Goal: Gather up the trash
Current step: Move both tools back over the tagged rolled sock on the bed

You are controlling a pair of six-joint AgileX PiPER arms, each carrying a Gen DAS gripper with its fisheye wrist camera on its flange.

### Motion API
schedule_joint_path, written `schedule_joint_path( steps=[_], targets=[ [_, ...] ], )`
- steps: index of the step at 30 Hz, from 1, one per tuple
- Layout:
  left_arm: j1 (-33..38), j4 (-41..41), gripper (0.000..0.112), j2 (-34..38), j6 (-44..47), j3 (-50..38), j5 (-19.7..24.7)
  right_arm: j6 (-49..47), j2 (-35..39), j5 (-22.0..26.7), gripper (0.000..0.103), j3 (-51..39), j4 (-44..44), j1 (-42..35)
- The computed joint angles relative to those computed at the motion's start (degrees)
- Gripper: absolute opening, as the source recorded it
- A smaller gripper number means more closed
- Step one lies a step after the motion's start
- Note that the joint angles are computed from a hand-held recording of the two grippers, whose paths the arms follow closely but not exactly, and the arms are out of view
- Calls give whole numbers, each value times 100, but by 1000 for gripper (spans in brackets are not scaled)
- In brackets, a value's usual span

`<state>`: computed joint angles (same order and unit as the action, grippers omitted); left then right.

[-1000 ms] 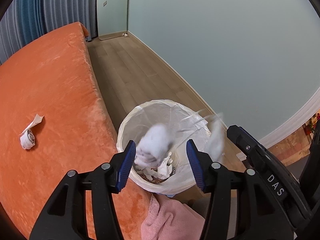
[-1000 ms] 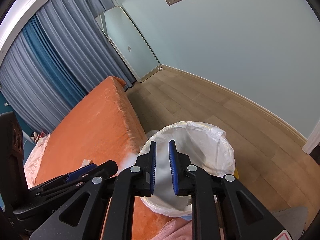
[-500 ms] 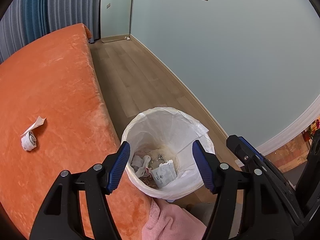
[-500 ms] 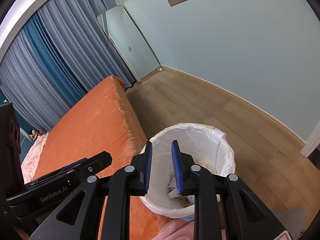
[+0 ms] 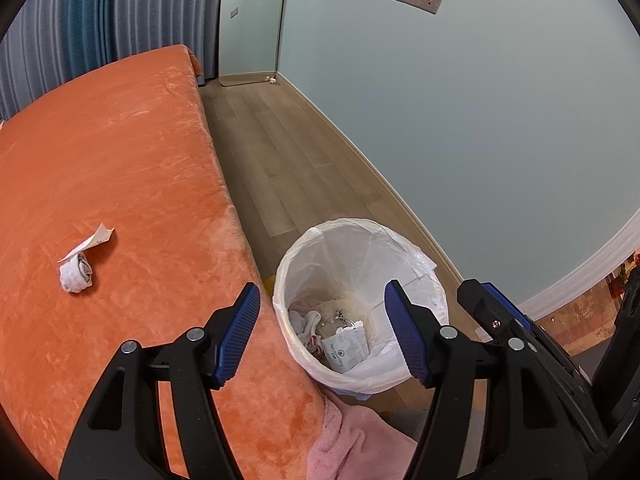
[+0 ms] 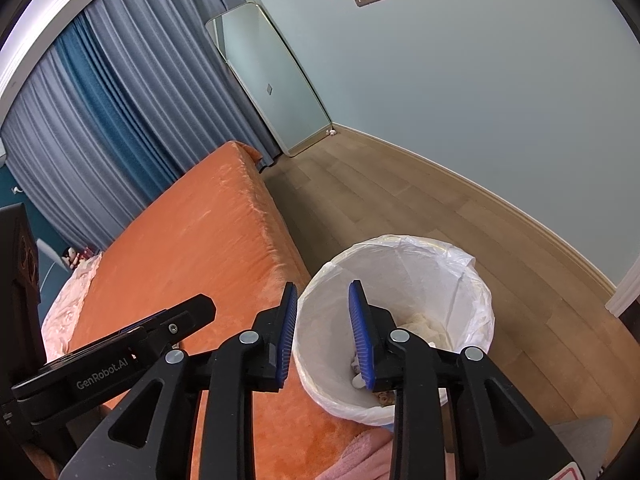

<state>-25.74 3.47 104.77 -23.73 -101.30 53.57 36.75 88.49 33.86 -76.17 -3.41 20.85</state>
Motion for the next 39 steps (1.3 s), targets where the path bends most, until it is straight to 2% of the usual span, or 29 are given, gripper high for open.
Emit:
schedule_joint_path(
  steps=[10, 15, 22, 25, 31, 39],
  targets=[
    [450, -161, 61, -427, 130, 557, -162, 204, 323, 157, 27, -407, -232, 413],
    [792, -329, 61, -655, 302, 869, -260, 349, 562, 298, 34, -723, -394, 671],
    [1372, -603, 64, -953, 557, 1347, -431, 540, 946, 575, 34, -1278, -633, 1107],
    [1689, -678, 68, -1081, 672, 1589, -532, 558, 1194, 715, 36, -1615, -667, 1290],
    [2391, -964, 68, -1181, 1077, 1935, -632, 481, 1832, 1042, 38, -2464, -643, 1638],
    [3409, -1286, 73, -1043, 1656, 2326, -818, 244, 2965, 1558, 40, -3937, -334, 1991]
  ],
)
